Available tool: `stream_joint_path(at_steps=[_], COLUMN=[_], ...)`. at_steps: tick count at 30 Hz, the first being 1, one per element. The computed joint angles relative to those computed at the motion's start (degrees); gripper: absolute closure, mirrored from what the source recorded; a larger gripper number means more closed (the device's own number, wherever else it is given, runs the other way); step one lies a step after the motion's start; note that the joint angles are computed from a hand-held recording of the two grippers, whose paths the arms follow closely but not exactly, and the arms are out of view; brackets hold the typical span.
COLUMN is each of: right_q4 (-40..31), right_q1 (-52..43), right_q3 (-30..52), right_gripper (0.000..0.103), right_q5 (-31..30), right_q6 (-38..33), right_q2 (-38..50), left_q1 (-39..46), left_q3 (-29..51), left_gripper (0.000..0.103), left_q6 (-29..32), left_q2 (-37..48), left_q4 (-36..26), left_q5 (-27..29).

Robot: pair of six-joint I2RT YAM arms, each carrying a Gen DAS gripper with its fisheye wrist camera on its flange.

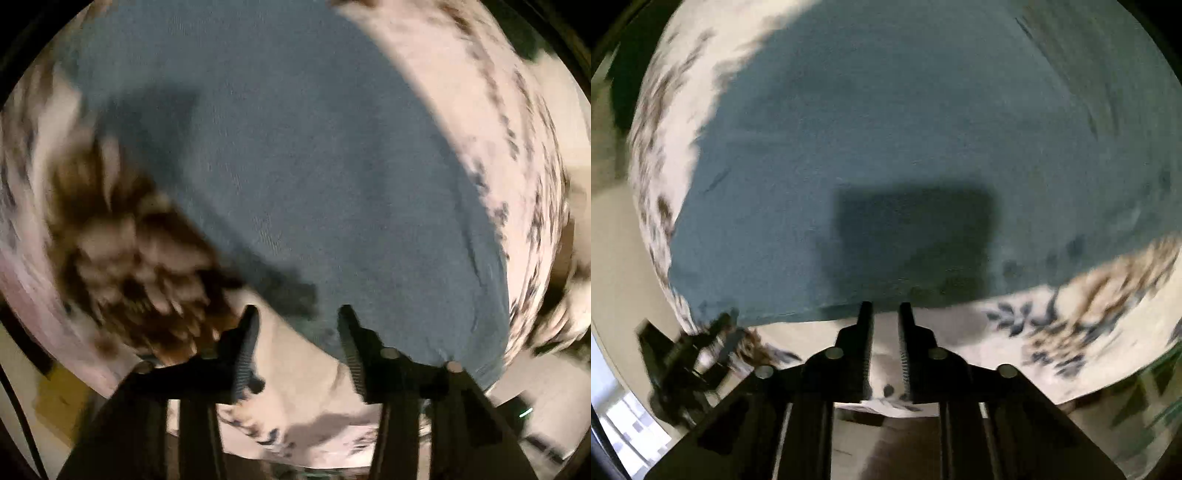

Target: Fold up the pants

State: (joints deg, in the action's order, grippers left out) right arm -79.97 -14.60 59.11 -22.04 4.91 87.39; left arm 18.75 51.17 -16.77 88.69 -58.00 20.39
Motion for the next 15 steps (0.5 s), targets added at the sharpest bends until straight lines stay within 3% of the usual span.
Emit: stream_joint_path(at_steps=[2,4,7,9,13,15], right_q4=[-1.44,-0.77,-0.24,-0.76,-2.69,-2.92], right_q1=[2.89,7.56,12.77,14.63,14.81,15.32], right_q3=[6.82,16.22,30.28,40.19,48.99,50.76], right_gripper=[0.051,0.038,0.037,0.037,0.037,0.044], right_q5=[1.34,3.12,8.96,13.15,16.72,17.71], right_q6=[-1.53,-0.49,-1.69,-3.99,-12.69,-15.95], right_q2=[2.26,7.20,17.78,26.44,36.38,39.02], left_q1=[-4.32,-7.36,-7.24,-8.18,-9.53,-8.63], left_q3=[5.07,9.41,12.85,15.65,19.90,20.81], left_gripper=[0.045,0.026,0.017,0.017,0.017,0.017], left_q6=[1.35,3.17,6.35,6.43,5.05,5.67], left_q2=[-1.00,0.16,4.70,9.50,17.49,19.56], left_q4=[-0.57,0.45,3.08,5.08,9.02,10.09], left_q5=[-4.18,-8.99,-12.67,-13.33,-15.48,-16.31])
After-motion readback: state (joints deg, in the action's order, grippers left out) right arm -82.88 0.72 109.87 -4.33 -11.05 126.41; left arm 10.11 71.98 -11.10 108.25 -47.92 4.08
